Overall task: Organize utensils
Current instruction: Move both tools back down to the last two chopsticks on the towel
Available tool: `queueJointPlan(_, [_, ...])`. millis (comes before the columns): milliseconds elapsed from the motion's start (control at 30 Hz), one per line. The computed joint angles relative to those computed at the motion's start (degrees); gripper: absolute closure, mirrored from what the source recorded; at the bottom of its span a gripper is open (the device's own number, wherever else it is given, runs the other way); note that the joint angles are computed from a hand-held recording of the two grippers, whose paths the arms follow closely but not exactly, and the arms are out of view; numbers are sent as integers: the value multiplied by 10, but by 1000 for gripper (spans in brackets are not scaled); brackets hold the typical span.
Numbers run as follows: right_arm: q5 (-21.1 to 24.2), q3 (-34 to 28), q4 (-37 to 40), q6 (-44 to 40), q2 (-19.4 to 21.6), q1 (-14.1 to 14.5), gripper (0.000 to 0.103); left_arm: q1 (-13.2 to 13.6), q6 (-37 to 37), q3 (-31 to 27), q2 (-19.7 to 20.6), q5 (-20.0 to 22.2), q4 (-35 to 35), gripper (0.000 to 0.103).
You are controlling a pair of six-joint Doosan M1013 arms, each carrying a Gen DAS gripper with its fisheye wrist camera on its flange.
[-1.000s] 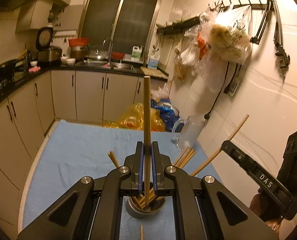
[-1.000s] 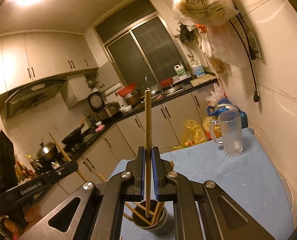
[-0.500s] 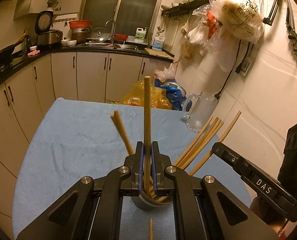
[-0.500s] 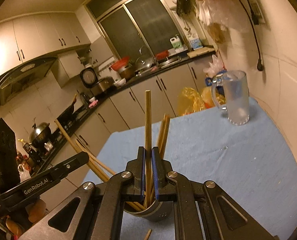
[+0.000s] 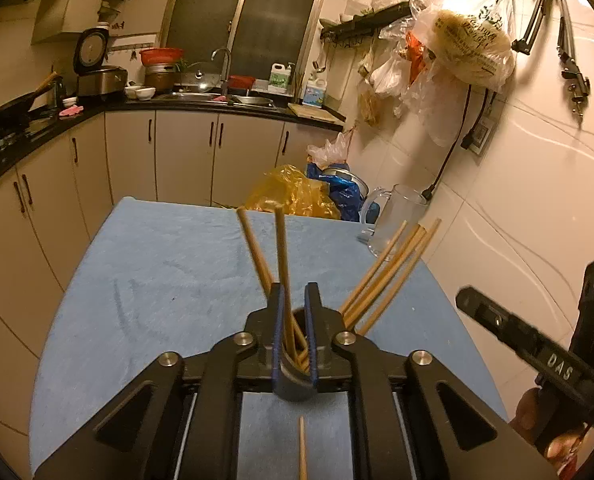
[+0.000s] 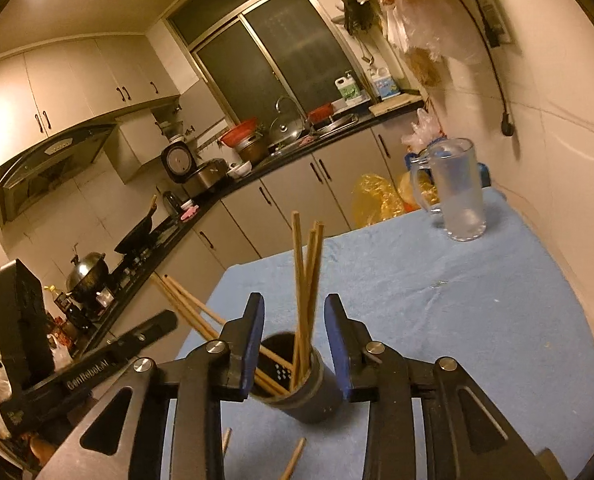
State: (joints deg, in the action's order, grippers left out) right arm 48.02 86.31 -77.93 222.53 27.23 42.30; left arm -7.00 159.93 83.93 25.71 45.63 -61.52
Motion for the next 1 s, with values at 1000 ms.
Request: queueJointPlan(1000, [31, -39, 215, -90, 90, 57, 56, 73, 95, 170, -14, -135, -10, 66])
